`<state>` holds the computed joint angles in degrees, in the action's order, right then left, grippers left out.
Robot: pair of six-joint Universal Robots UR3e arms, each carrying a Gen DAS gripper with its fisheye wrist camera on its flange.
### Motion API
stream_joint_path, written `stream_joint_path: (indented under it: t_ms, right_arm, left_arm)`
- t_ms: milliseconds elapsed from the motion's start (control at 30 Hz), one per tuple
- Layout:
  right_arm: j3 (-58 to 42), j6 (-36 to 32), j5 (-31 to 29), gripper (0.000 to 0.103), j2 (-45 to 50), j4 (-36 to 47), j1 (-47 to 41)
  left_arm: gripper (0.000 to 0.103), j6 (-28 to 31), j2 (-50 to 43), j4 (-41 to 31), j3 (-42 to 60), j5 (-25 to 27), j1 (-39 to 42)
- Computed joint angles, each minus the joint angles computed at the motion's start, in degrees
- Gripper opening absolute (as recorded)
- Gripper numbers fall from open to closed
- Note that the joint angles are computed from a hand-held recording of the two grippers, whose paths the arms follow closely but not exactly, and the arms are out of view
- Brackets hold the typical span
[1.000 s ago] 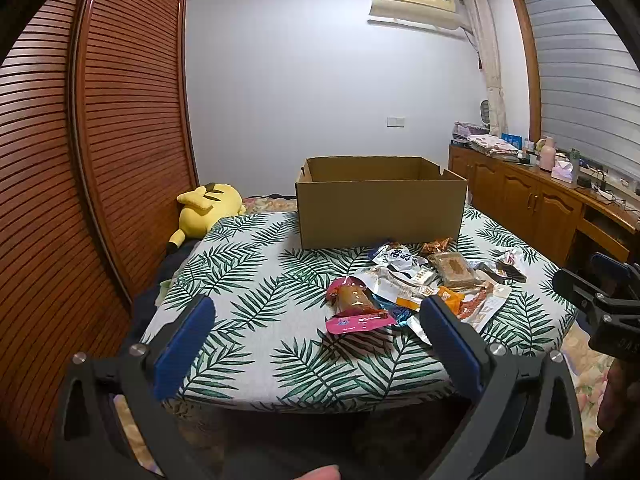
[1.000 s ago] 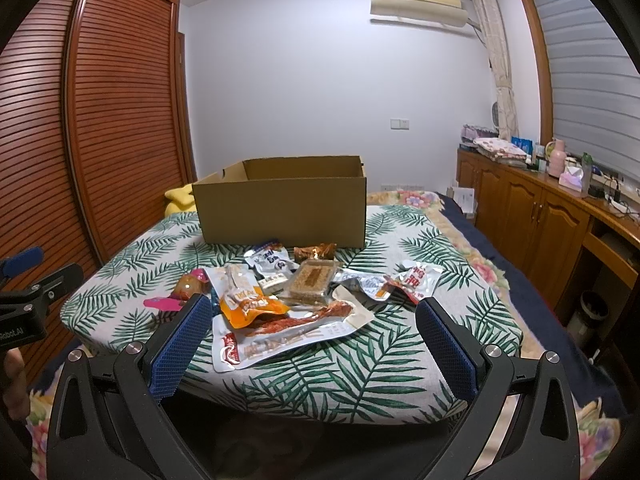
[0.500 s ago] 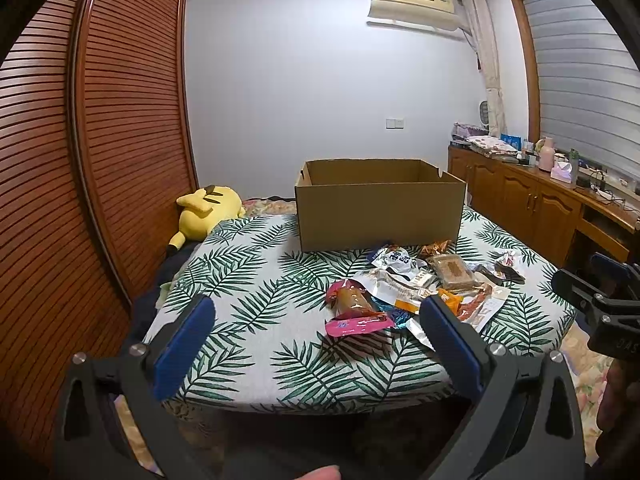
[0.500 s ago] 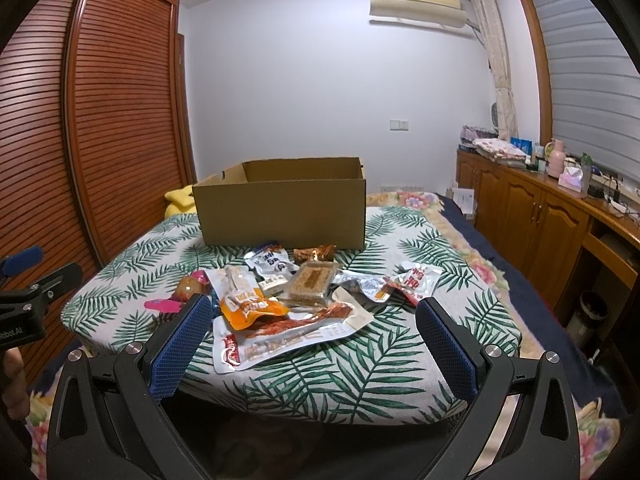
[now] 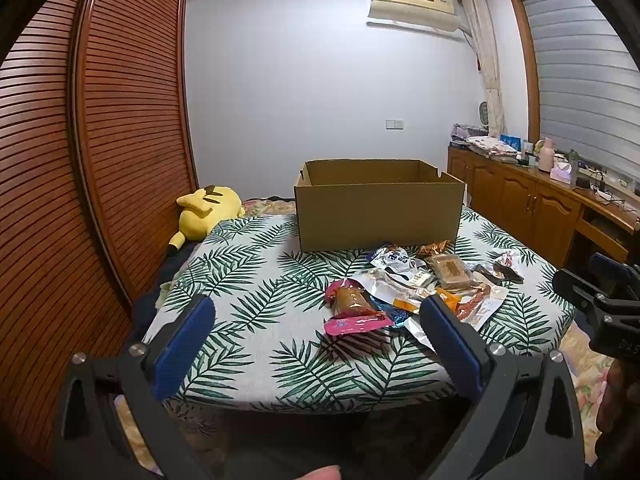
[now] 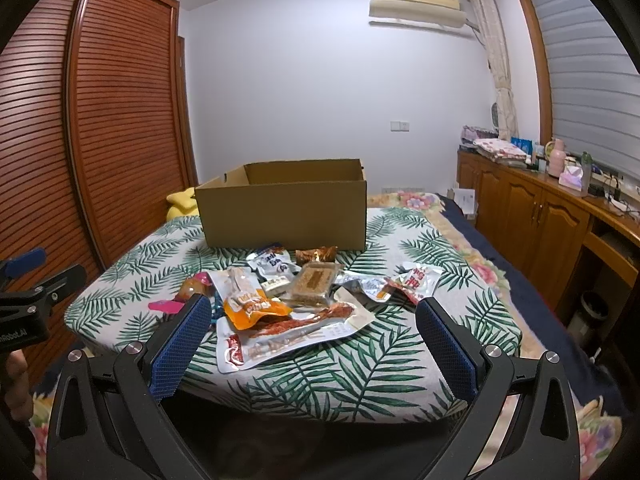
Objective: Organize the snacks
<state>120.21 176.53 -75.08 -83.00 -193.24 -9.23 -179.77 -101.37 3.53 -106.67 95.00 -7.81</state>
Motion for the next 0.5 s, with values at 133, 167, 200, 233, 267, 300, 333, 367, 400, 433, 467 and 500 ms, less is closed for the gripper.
stream_joint_path:
  t_ms: [133, 167, 200, 233, 267, 300, 333, 367, 400, 433, 467, 500]
  right_arm:
    - [0.14, 0.17, -0.47, 0.103, -0.14, -0.01, 0.30]
    - [0.19, 0.23, -0.44, 0.103, -0.21, -0.05, 0.26]
    - [0.25, 0.24, -0.46, 0.103, -0.19, -0.15, 0.24]
    - [0.65, 0.18, -0.20, 0.103, -0.23, -0.53, -0.03]
    - [0.85, 0.15, -0.05, 0.103, -0.42, -0.56, -0.17]
    - [0.88, 0.15, -0.09, 0.103, -0.44, -0.56, -0.14]
    - [0.83, 0.07, -0.08, 0.103, -0.43, -0.50, -0.16]
    - [0.91, -0.03, -0.11, 0.103, -0.47, -0.51, -0.18]
    - [1.01, -0.14, -0.18, 0.103, -0.56, -0.50, -0.15]
    - [1.08, -0.18, -0.12, 0.103, -0.52, -0.55, -0.19]
    - [1.22, -0.19, 0.02, 0.103, -0.62, -0.58, -0.29]
    - [1.32, -0.17, 0.09, 0.103, -0.80, -0.52, -0.34]
  left_arm:
    - [0.103, -0.07, 0.01, 0.00, 0.02, 0.04, -0.08]
    - [0.103, -0.11, 0.01, 0.06, -0.03, 0.12, -0.14]
    - [0.103, -0.12, 0.04, 0.05, -0.04, 0.13, -0.16]
    - [0.103, -0.10, 0.03, 0.09, -0.07, 0.08, -0.13]
    - [0.103, -0.10, 0.08, 0.04, -0.08, 0.06, -0.12]
    - [0.103, -0.13, 0.06, 0.08, -0.09, 0.05, -0.12]
    - [0.103, -0.16, 0.02, 0.09, -0.06, 0.10, -0.16]
    - [0.103, -0.22, 0.08, 0.07, -0.11, 0.14, -0.21]
    - [0.103, -0.28, 0.11, 0.00, -0.10, 0.12, -0.22]
    - [0.103, -0.27, 0.16, 0.05, -0.19, 0.18, -0.26]
    - [0.103, -0.29, 0.19, -0.01, -0.19, 0.14, -0.27]
    - [0.103, -0.24, 0.22, -0.07, -0.19, 0.14, -0.29]
